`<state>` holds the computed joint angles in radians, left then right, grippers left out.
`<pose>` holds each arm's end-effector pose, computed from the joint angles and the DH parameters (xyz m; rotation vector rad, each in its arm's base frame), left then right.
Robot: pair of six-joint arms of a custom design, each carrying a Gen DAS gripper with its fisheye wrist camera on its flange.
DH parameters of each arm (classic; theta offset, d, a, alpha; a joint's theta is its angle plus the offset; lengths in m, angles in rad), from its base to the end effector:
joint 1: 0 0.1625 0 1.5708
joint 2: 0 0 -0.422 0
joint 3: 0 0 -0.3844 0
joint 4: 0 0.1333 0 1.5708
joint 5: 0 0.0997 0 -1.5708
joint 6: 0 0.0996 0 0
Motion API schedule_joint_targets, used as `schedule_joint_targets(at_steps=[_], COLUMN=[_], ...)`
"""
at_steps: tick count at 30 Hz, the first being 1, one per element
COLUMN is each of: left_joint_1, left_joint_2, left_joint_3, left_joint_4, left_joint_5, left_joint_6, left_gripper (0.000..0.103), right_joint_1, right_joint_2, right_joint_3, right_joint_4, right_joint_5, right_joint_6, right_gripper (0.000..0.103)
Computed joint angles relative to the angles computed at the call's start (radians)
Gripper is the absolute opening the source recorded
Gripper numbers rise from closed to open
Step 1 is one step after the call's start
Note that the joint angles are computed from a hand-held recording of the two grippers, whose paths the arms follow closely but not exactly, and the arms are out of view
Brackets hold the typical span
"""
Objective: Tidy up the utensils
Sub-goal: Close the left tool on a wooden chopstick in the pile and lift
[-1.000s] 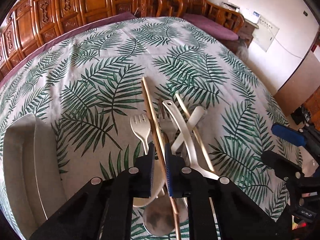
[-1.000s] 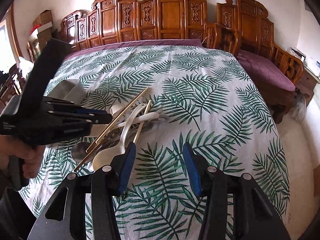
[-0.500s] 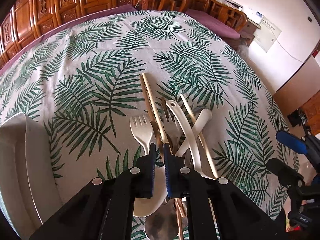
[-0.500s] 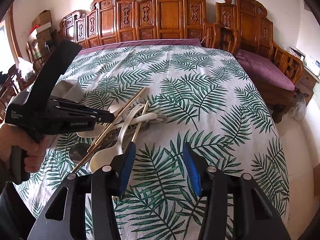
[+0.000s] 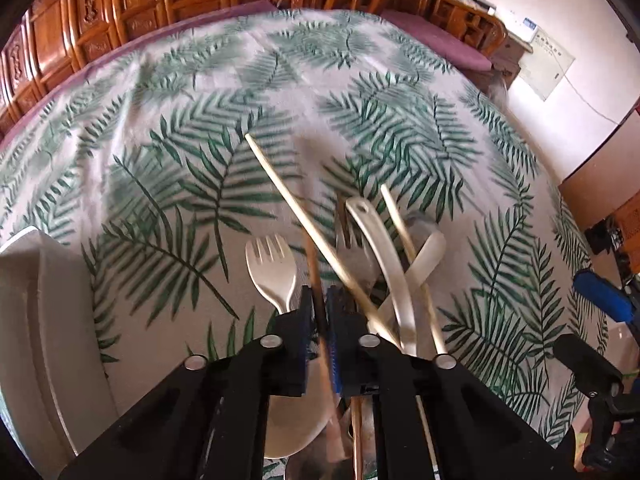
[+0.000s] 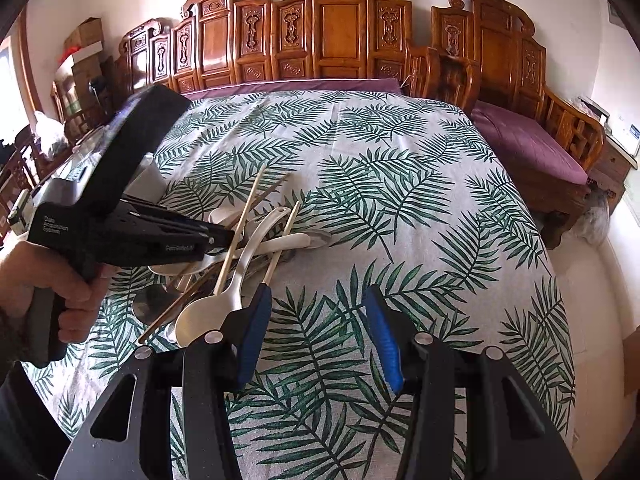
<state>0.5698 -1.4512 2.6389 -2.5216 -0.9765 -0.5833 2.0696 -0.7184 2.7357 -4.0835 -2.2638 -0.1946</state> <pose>-0.1267 -0.3057 0.1213 0.6171 2.4655 -0.3414 0.1931 -0.2089 0.0735 0.6175 -2.3628 0.7410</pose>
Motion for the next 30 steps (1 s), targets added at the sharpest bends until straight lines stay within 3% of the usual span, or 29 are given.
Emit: schedule_joint_targets(at_steps=[10, 19, 30], left_joint_1=[-0.111, -0.223, -0.334], left_joint_2=[-0.167, -0.466, -0.745], left_joint_3=[0.043, 0.061, 0.042], left_joint_4=[0.096, 0.369, 0.721], left_joint_5=[0.031, 0.044, 0.066], left_joint_6=[-0.049, -0.160, -0.288], left_gripper=[0.004, 0.004, 0.004], right_joint_1=[0.001, 0.019, -0.064], right_joint_2=[0.049, 0.070, 0.127], right_joint_3=[-0.013, -0.069, -0.163], right_joint_4=[-0.010, 0.041, 0.152], right_joint_5=[-0.006, 0.051, 0.134], right_joint_6=[0.003, 0.039, 0.016], right_gripper=[0.051, 0.051, 0.029])
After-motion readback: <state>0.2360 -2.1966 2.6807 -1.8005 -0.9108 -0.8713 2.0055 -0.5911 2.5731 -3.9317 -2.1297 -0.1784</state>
